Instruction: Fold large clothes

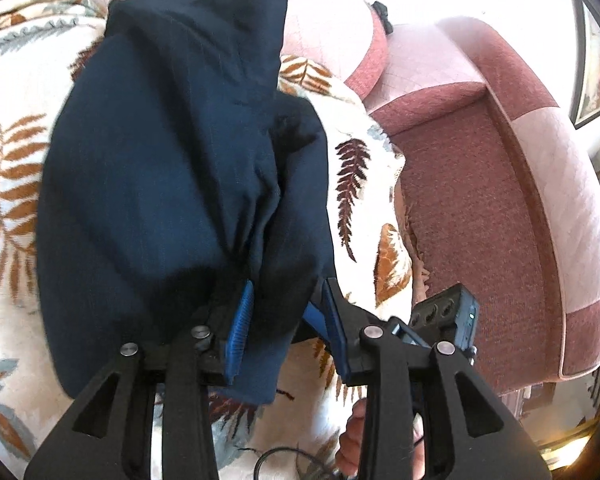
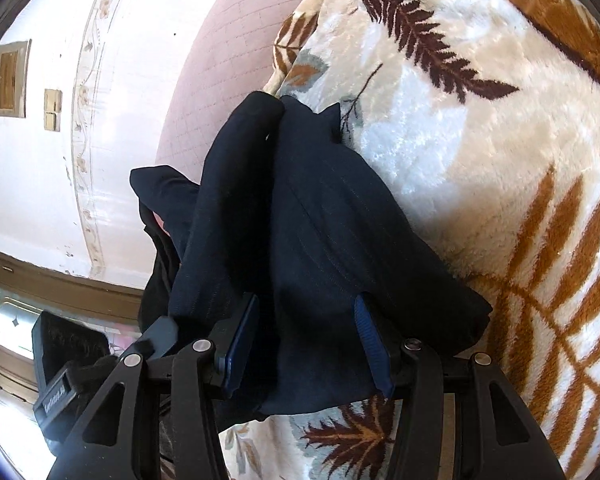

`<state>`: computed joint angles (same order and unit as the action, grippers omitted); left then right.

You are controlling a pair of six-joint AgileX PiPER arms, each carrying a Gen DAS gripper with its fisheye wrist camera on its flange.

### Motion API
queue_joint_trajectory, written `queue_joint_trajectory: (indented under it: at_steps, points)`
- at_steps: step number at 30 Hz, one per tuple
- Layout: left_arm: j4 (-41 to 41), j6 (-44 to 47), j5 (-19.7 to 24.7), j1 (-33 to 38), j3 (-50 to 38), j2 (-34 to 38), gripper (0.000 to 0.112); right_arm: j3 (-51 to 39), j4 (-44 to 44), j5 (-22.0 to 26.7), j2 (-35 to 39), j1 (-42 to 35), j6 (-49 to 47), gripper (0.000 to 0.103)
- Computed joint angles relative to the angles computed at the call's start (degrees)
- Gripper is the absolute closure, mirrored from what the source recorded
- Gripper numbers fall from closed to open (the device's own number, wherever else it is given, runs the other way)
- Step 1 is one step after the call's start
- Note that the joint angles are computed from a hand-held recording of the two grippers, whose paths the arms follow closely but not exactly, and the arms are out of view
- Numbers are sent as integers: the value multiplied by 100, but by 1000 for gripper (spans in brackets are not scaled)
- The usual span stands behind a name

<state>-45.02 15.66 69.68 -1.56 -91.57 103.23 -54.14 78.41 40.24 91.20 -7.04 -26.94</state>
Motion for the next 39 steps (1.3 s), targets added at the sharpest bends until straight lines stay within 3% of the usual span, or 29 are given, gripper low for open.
queue_joint_trajectory:
  at_steps: [2,5,9,13,16,17,18,19,21,24,26,30,32,34,35,37,39]
  points:
    - [-114,243,-29,297,197,-249,76,-19,-285,-66,-217,-48,170,52]
    - [21,416,-372,787,547,-604,66,-47,-1224,-885,-806,223,784,43]
    - [720,104,-695,999,603,-522,66,-790,-3064,-1311,-777,910,2561,29]
    - [937,-52,-715,953,729,-159,66,-2374,-5355,-646,207,1666,4304,29]
    - [789,50,-737,1009,929,-43,66,-3960,-7074,582,1260,2332,5248,29]
    - [742,83,-694,1048,923,-15,66,-4299,-7625,897,1509,2556,5226,32]
    - [707,106,-643,1083,921,-11,66,-4465,-7946,985,1643,2725,4975,71]
    - [690,141,-614,1115,917,-27,66,-4461,-8039,960,1620,2778,4631,98]
    - [655,324,-678,1194,945,-165,66,-3771,-7537,239,1082,2547,4248,97]
    - [766,522,-884,1209,1006,-329,64,-2614,-5818,-615,448,1798,3451,97]
    - [958,436,-969,1056,950,-242,56,-2069,-4673,-626,541,1222,2833,97]
    - [1291,259,-850,662,925,55,56,-1422,-2718,-164,544,356,1591,91]
    - [1285,382,-1015,583,1071,-23,56,-1018,-2825,-760,28,305,1694,76]
    - [1340,356,-1089,534,1087,-59,56,-914,-3791,-1379,-472,441,2510,75]
    - [1337,339,-1075,516,1065,-55,56,-1138,-4170,-1356,-512,556,2744,73]
    - [1349,293,-1073,474,1053,-68,56,-1768,-4685,-949,-247,814,2966,59]
    - [1463,182,-1167,344,999,-37,56,-2612,-5776,-444,381,1237,3558,41]
